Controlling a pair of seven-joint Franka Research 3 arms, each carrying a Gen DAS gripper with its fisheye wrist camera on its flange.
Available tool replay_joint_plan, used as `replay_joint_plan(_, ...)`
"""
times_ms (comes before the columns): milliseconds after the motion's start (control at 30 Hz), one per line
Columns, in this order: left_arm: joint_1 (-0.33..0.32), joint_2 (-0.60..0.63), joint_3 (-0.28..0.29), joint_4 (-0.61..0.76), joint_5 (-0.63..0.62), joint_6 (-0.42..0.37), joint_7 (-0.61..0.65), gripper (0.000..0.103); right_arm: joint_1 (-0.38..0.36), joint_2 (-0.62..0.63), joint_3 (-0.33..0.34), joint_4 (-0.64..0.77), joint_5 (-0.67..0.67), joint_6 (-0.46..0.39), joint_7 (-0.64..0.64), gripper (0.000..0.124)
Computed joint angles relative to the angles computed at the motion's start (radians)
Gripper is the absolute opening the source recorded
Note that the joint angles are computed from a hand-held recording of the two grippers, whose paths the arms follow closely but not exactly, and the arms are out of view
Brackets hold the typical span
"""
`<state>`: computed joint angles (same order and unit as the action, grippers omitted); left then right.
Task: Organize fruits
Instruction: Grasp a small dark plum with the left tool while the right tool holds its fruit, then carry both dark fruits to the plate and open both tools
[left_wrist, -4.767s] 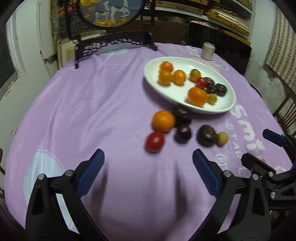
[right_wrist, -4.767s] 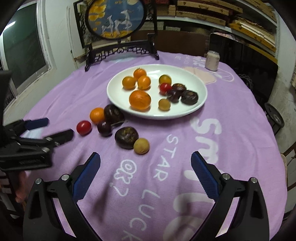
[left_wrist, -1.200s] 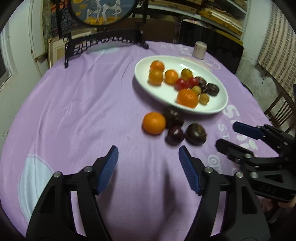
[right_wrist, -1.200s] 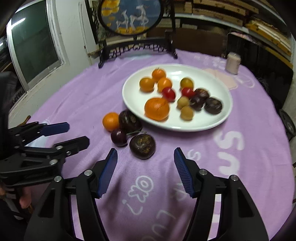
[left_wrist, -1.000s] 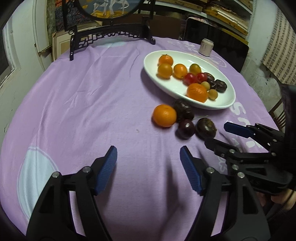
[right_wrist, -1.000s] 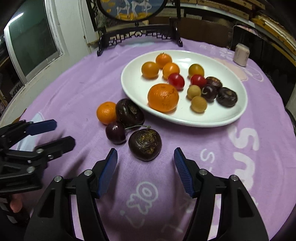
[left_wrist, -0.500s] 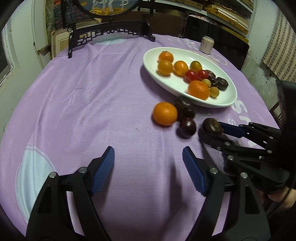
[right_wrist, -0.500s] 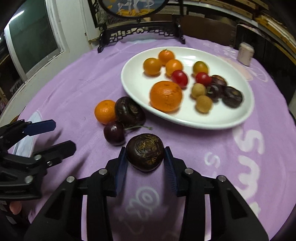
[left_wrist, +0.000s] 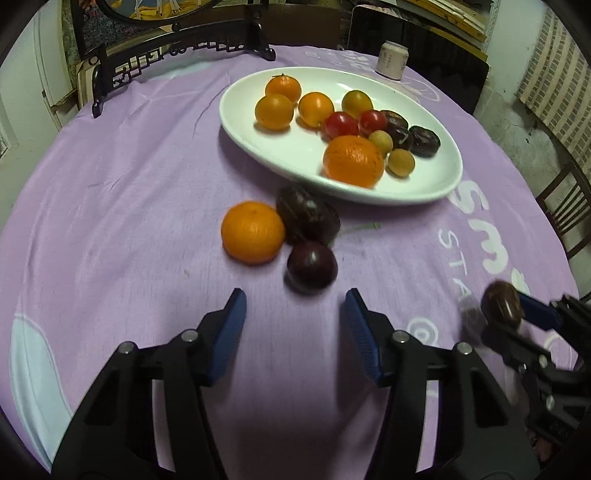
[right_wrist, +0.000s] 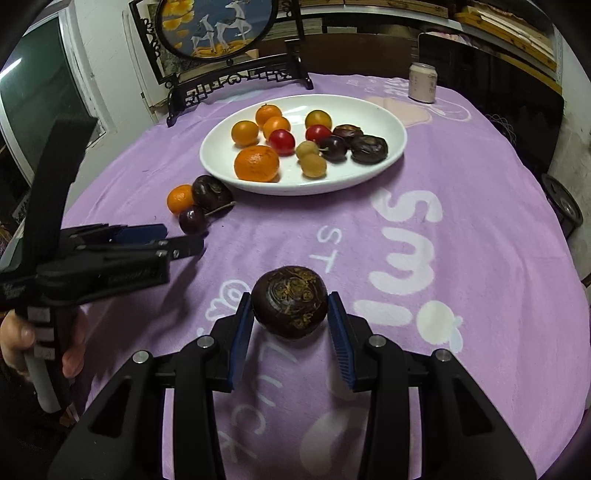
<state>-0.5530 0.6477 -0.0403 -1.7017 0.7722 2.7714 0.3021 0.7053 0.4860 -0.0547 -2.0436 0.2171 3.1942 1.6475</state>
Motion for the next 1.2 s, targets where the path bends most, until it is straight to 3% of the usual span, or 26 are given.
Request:
replay_joint_plan(100,0.011,0.019,-0.008,0.029,-0.017,0.006,0.017,0.053,-0.021,-0.001,0.02,-0.003,0.004,0.004,-0.008,0.041)
replay_joint_plan(200,-0.002,0.041,0.003,0.069,-0.023,-0.027,0.025,0.039,-0.04,0.002,0.041,0.003,0.009,0.001,-0.018,0.041)
replay_joint_plan(233,-0.003,0.042,0.006,0.071,-0.022,-0.025,0.021,0.029,-0.044,0.002,0.047,0.004,0.01,0.002,-0.021,0.041)
replay_joint_plan(300,0.014,0.033,0.001,0.047,-0.028,0.032,0.016,0.029,-0.043,0.001,0.049,0.004,0.012,0.005,-0.024,0.041)
replay_joint_plan(400,-0.045,-0.013,0.079,-0.009,0.05,0.092,-0.087,0.029,-0.039,0.002,0.047,0.01,0.012,0.005,-0.031,0.041)
replay_joint_plan(467,-0.057,-0.042,0.093,-0.039,0.091,0.113,-0.133,0.029,-0.037,0.003,0.047,0.017,0.012,0.005,-0.034,0.041)
replay_joint_plan(767,-0.017,-0.109,0.049,-0.092,0.165,0.148,-0.166,0.029,-0.013,0.016,0.02,0.059,0.008,-0.006,-0.034,0.041)
replay_joint_plan(933,0.032,-0.108,0.002,-0.064,0.12,0.127,-0.067,0.029,-0.012,0.045,0.0,0.138,-0.021,-0.05,-0.034,0.041)
replay_joint_plan(1100,0.141,-0.018,-0.104,0.08,-0.088,0.066,0.192,0.029,-0.062,0.114,0.028,0.302,-0.061,-0.138,-0.053,0.041)
replay_joint_plan(1200,0.164,0.057,-0.124,0.205,-0.188,0.01,0.301,0.029,-0.074,0.199,0.023,0.462,-0.095,-0.214,-0.053,0.041)
